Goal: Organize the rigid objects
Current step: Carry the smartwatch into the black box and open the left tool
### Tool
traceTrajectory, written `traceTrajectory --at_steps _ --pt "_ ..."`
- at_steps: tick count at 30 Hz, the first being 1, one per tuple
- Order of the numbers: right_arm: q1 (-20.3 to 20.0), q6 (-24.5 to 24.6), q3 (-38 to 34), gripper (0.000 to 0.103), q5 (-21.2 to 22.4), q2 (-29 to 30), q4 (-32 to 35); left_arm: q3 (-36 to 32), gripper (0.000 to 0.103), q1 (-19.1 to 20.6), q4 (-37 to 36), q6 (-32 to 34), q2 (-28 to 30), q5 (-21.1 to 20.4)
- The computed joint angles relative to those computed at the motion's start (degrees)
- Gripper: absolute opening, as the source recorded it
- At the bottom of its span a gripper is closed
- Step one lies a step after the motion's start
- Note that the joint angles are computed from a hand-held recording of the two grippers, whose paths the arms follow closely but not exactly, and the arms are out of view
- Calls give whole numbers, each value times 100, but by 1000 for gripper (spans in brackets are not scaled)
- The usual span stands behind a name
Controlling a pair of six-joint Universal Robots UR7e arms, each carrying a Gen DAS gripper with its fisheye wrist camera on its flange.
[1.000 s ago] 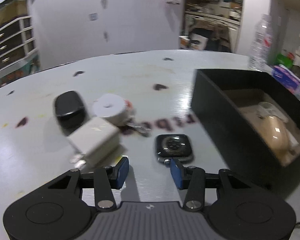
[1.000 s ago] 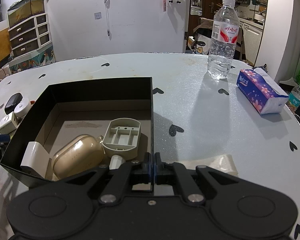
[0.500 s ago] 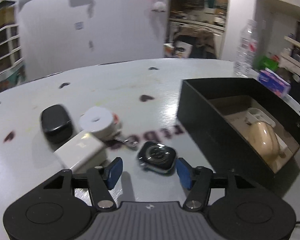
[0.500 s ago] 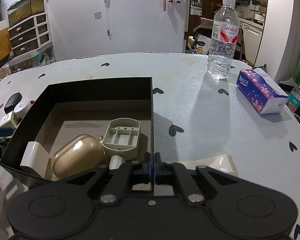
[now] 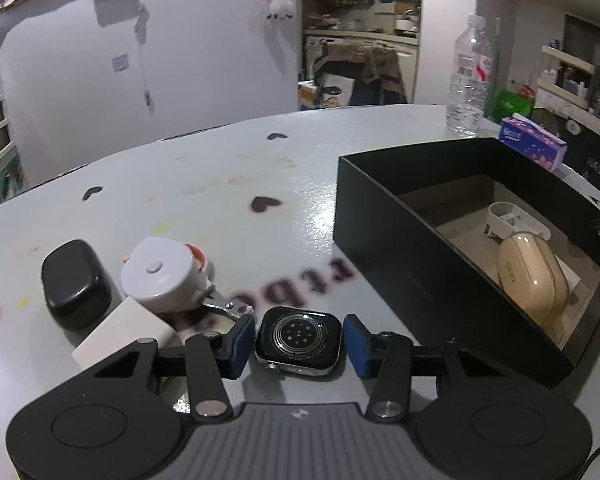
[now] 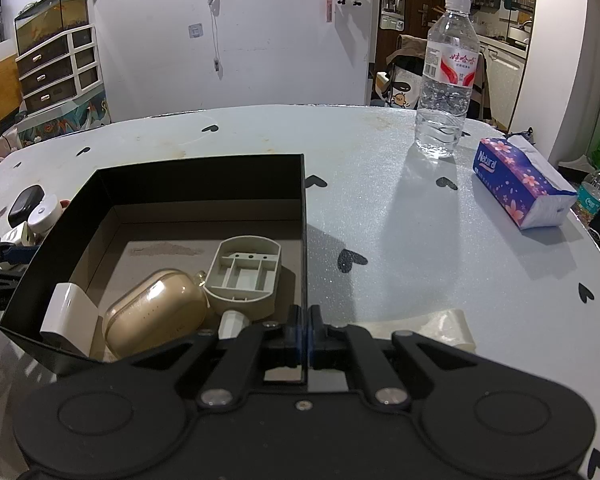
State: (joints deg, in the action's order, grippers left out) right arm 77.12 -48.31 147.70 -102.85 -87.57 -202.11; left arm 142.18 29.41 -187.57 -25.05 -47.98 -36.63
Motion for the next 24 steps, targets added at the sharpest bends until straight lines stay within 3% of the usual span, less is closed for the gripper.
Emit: traceTrajectory --at_steps 4,10,16,24 --pt "4 7 -3 3 0 3 5 30 49 -212 15 -225 -57 153" --pt "0 10 -11 3 11 12 9 -134 49 -516 -572 133 -94 215" --pt "9 8 -16 3 2 17 12 -756 49 -341 -295 287 44 -386" --pt "17 14 -19 3 -3 19 18 -1687 49 -66 27 936 747 -1434"
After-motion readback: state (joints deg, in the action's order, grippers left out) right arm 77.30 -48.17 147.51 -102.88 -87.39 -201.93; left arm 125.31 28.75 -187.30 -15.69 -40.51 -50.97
